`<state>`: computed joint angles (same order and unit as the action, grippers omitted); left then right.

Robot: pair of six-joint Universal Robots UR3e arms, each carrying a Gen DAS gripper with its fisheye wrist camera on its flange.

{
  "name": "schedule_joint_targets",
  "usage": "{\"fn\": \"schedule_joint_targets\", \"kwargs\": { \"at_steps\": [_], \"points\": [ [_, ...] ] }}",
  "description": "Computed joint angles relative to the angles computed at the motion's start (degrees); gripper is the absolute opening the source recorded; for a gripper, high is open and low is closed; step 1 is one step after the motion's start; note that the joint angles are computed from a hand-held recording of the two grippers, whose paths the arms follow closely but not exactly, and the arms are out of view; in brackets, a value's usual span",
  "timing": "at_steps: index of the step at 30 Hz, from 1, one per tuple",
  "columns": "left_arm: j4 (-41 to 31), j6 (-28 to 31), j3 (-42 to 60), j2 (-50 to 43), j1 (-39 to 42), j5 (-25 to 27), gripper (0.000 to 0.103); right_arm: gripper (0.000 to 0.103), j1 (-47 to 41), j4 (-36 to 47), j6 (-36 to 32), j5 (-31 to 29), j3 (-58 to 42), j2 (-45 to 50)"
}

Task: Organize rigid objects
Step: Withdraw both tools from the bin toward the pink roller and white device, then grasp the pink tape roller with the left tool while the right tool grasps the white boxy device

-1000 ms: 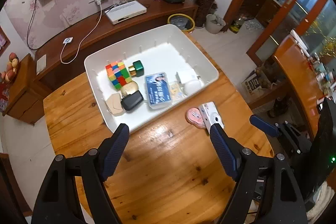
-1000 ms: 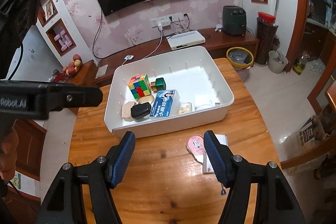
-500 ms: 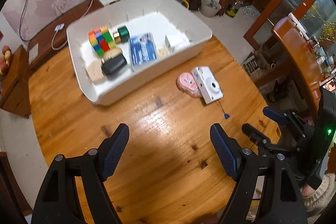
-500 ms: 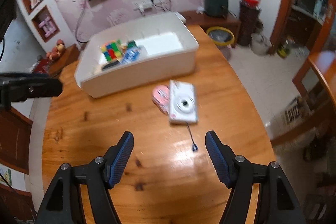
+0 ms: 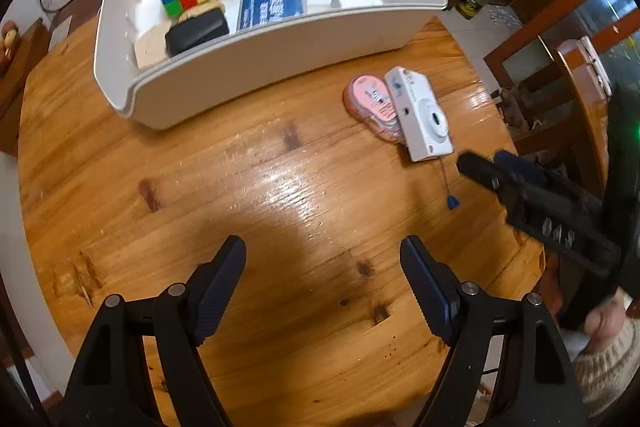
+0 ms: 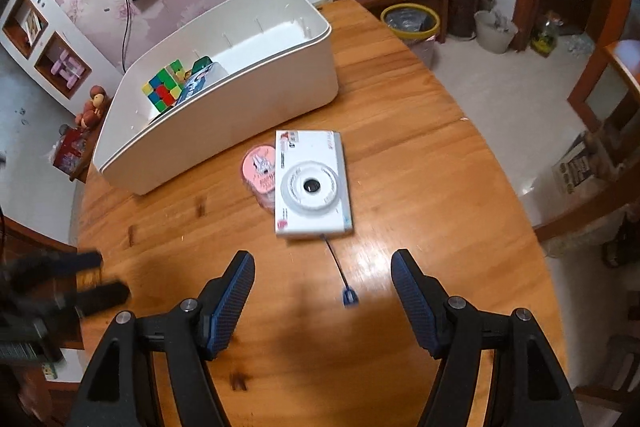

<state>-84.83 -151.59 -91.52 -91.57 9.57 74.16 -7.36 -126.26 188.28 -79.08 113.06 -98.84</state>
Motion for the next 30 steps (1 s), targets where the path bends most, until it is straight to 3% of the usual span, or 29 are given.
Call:
{"fn": "schedule_joint_targets", "kwargs": {
  "at_steps": [13, 17, 19, 22, 26, 30],
  "points": [
    [3.28, -6.85, 1.68, -4.31, -1.24, 1.25, 0.082, 0.072, -0.49, 0.68, -4.27, 6.26, -13.00, 20.49],
    [3.98, -8.54, 2.83, -5.96, -2.56, 1.51, 0.082, 0.071, 0.51, 1.10, -6.15, 5.14, -14.84, 22.52],
    [4.30, -9.42, 3.70, -7.00, -3.45, 1.67, 0.082, 0.059, 0.94, 0.14, -6.61, 3.55, -14.87, 22.97],
    [4.74, -10.79, 5.30, -8.93, -5.02, 1.93, 0.082, 0.058, 0.22, -0.42, -8.49, 3.89, -13.54, 22.11],
    [5.15, -12.79, 7.96, -12.10, -7.57, 2.29, 0.082, 0.058, 1.76, -2.60, -9.59, -3.82, -10.54, 19.70],
    [5.96, -16.07, 12.37, -16.95, -11.25, 3.67, 0.082, 0.058, 1.05, -4.37, -11.34, -6.99, -5.10, 15.57]
  ]
}}
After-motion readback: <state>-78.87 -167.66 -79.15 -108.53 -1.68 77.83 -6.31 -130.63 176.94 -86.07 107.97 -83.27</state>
